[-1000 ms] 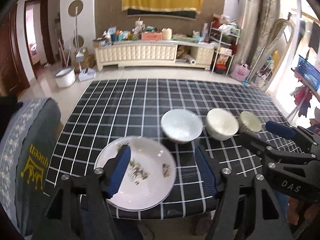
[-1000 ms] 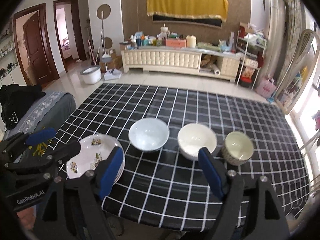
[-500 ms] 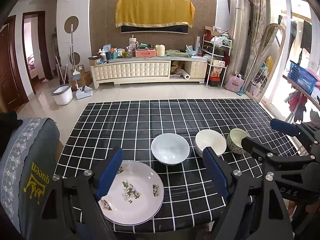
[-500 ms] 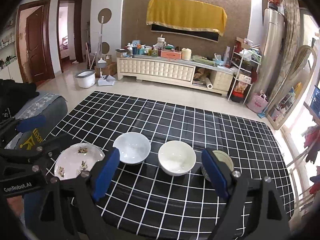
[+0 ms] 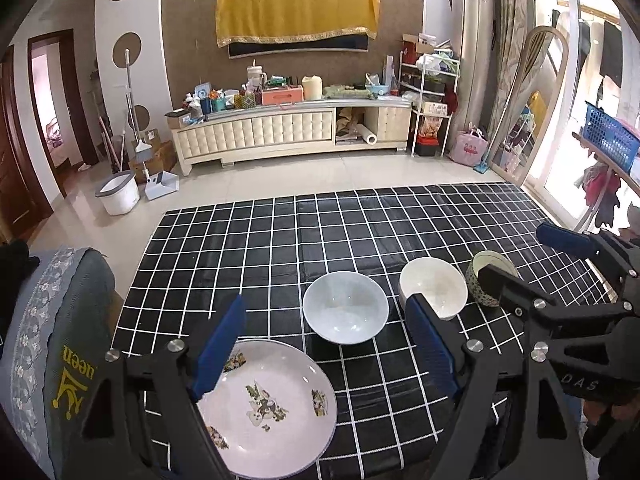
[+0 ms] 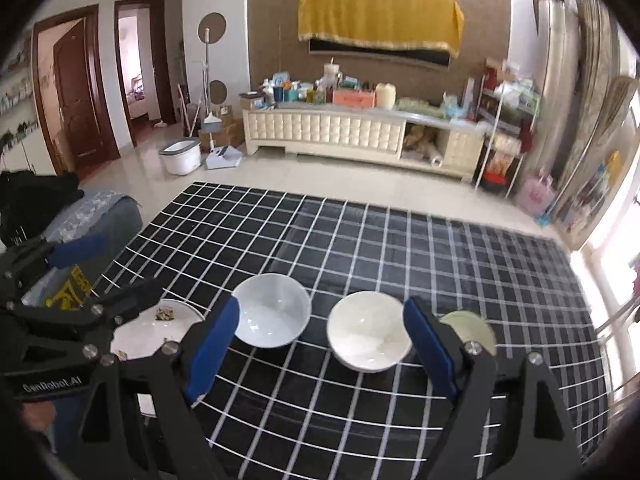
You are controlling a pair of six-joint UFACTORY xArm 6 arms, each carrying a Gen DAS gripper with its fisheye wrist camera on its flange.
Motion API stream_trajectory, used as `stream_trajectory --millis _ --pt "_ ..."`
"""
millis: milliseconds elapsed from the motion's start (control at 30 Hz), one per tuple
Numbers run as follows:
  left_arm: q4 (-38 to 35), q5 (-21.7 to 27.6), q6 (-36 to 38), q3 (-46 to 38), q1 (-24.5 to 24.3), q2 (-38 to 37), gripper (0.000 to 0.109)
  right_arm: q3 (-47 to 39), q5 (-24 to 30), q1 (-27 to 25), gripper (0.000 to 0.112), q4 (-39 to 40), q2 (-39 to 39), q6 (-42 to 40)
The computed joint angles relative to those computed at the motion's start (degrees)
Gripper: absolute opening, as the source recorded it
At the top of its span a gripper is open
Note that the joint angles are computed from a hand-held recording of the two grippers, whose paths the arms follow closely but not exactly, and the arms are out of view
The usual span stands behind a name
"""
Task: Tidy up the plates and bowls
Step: 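Move the left gripper to the rim of the plain white bowl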
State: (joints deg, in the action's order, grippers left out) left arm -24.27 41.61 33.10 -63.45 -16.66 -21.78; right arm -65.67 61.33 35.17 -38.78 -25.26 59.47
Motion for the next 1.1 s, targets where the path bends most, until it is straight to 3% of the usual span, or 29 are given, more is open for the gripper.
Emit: stream_trajectory --millis 333,733,800,900,1100 --pt "0.65 4.21 -1.07 -8.56 0.4 11.15 0.08 -2.11 -7.22 -8.6 0.087 11.21 8.1 -11.66" --pt "5.71 7.66 -5.42 -16.84 -0.15 23.93 0.081 -4.97 -8.83 -13.88 0.087 20.08 16.4 -24.13" --pt "6.17 8.73 -5.99 -18.36 -0.19 26.01 0.08 -5.17 -9.07 -14.18 0.081 20.87 17.01 -25.41" --pt "5.86 10.99 -5.56 -20.42 -0.03 29.0 0.069 -6.27 -8.62 -14.97 0.061 23.56 19.26 -29.53" --pt "6.72 14.06 -6.07 -23.96 -0.36 33.58 0.047 -6.61 -7.53 -16.43 0.053 29.56 21.77 -33.65"
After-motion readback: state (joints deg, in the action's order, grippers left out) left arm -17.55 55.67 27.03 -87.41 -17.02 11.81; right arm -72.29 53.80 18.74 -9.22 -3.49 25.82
